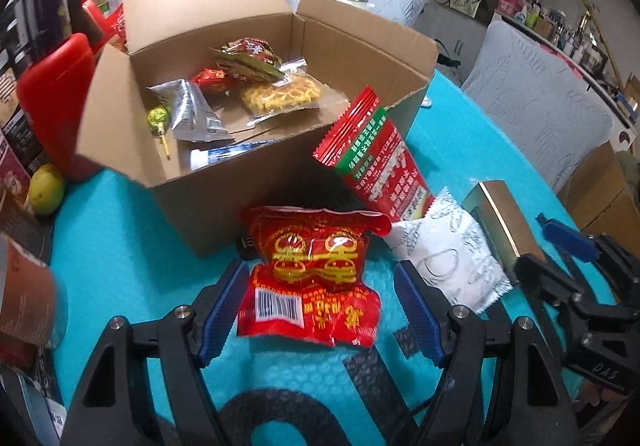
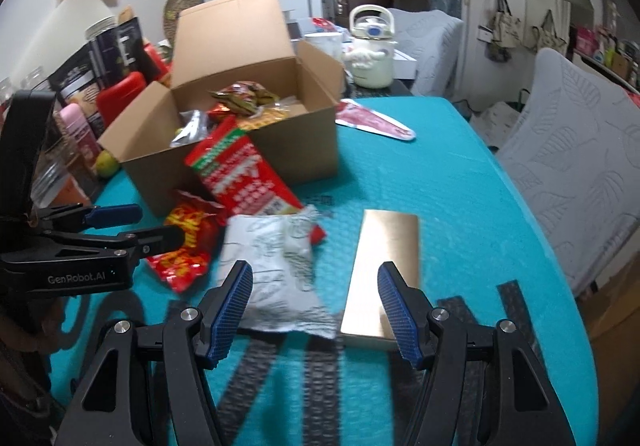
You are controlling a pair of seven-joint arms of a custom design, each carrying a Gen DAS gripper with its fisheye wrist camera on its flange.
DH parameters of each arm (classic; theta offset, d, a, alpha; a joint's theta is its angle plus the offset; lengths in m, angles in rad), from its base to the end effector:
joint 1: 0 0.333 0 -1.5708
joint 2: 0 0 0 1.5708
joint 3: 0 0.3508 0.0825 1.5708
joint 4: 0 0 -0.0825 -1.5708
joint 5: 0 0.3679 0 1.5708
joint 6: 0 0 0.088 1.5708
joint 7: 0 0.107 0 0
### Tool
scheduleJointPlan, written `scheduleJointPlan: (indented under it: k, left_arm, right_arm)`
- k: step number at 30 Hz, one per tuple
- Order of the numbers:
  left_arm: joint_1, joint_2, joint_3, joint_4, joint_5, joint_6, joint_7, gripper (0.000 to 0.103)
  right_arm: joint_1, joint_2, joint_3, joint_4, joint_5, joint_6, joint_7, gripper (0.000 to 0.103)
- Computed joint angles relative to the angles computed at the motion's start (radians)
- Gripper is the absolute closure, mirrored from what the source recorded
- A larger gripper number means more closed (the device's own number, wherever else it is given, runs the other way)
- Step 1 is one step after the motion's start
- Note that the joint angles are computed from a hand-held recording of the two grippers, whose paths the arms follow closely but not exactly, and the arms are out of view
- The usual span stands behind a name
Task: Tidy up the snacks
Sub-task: 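Grasp the large red candy bag with the left tool while the right tool grasps the gold box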
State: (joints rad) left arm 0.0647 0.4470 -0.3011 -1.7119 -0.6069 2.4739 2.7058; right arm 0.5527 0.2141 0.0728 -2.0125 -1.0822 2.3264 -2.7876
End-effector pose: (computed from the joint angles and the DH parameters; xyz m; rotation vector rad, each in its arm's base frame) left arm 0.6806 -0.1314 0.4147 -0.9576 2.7288 -0.9532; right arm 0.4974 0.3375 0.4091 -1.2331 2.2287 -0.8815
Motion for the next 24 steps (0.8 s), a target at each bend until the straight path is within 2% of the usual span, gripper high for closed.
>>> scheduleJointPlan:
  k: [3, 9, 12, 20, 22, 24]
  left_arm:
    - [-0.038, 0.024, 0.022, 0.016, 0.063, 0.034, -0.052, 0.028]
    - [-0.073, 0.086, 0.033, 0.077, 0.186, 0.023, -0.154, 0.028]
    - [-0.082, 0.099, 0.030, 0.079, 0.228, 0.045, -0.177, 0.027]
    - [-0.061, 0.124, -0.011, 0.089, 0.249, 0.077, -0.168, 0.024]
    - [-0.051, 0.120, -0.021, 0.075, 0.237, 0.093, -0.156, 0.024]
    - [-0.051, 0.108, -0.019, 0.056, 0.241, 0.107, -0.156, 0.026]
  right_arm:
    - [-0.011, -0.009, -0.004, -0.025, 0.020, 0.007, 0.009, 0.032]
    - [-0.038, -0.010, -0.010, -0.054, 0.059, 0.050, 0.011, 0.029]
    - [-0.047, -0.005, -0.015, -0.062, 0.070, 0.079, 0.006, 0.029]
    - [-0.067, 0.008, -0.031, -0.080, 0.130, 0.121, 0.011, 0.029]
    - [-0.067, 0.009, -0.036, -0.087, 0.129, 0.132, 0.016, 0.037]
    - [-0.060, 0.011, -0.035, -0.081, 0.132, 0.109, 0.007, 0.054]
